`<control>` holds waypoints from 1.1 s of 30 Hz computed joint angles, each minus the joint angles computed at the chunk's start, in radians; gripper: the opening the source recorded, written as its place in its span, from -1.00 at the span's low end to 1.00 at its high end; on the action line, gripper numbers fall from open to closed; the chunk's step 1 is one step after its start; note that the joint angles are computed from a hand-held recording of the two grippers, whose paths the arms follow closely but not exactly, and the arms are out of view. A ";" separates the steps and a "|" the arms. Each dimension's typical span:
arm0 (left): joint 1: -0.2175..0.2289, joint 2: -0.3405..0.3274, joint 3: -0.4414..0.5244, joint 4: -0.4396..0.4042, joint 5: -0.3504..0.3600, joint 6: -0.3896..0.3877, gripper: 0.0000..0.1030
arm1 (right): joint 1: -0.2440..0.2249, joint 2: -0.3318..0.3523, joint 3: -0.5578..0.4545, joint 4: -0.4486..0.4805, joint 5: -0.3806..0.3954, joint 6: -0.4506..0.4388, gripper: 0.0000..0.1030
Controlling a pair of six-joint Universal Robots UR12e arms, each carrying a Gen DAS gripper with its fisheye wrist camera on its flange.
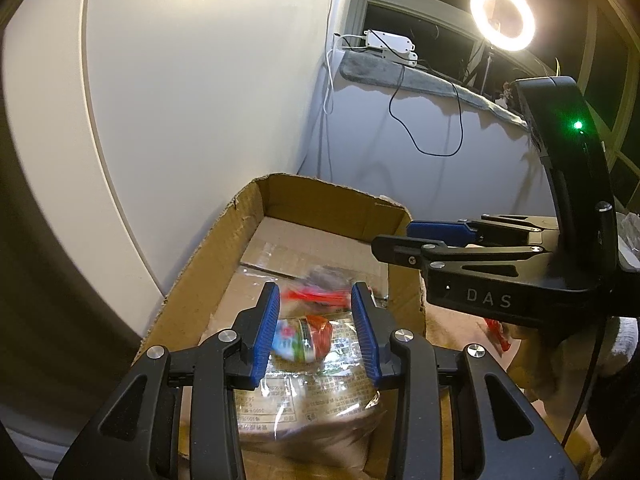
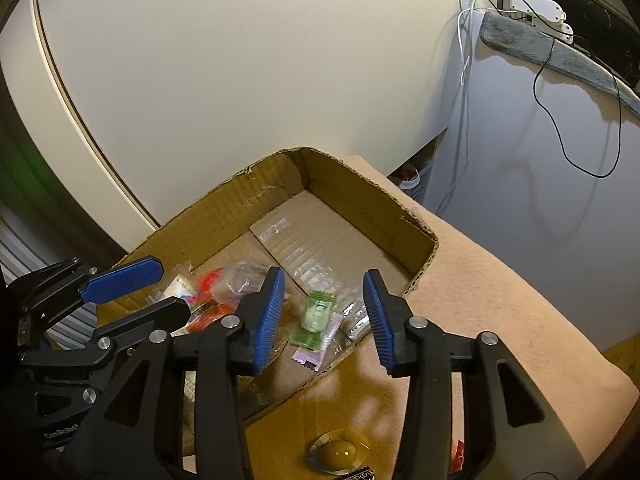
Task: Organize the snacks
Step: 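Open both grippers to drop the dried-fruit bag and green candy into the box, then move both grippers back over the remaining snacks on the table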
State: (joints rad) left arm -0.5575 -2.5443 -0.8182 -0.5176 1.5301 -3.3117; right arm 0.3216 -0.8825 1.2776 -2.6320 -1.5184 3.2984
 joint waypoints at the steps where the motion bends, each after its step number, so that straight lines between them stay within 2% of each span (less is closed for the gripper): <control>1: 0.000 0.001 -0.002 0.001 0.002 0.001 -0.30 | 0.000 -0.002 0.002 -0.001 -0.004 0.001 -0.02; 3: -0.001 0.006 -0.009 0.007 0.007 0.003 -0.30 | 0.002 -0.005 0.006 -0.009 -0.015 0.002 0.19; 6: -0.004 0.013 -0.019 0.017 0.014 0.005 -0.21 | 0.003 -0.013 0.018 -0.025 -0.026 0.007 0.29; 10: -0.009 0.024 -0.037 0.037 0.023 0.012 -0.09 | 0.006 -0.027 0.035 -0.043 -0.048 0.008 0.60; 15: -0.018 0.043 -0.067 0.074 0.038 0.029 0.20 | 0.007 -0.053 0.067 -0.063 -0.067 0.010 0.68; 17: -0.022 0.049 -0.077 0.086 0.043 0.038 0.39 | 0.006 -0.065 0.084 -0.073 -0.073 0.013 0.74; 33: -0.058 0.073 -0.116 0.114 0.024 0.077 0.44 | -0.005 -0.210 0.289 -0.165 -0.152 0.052 0.76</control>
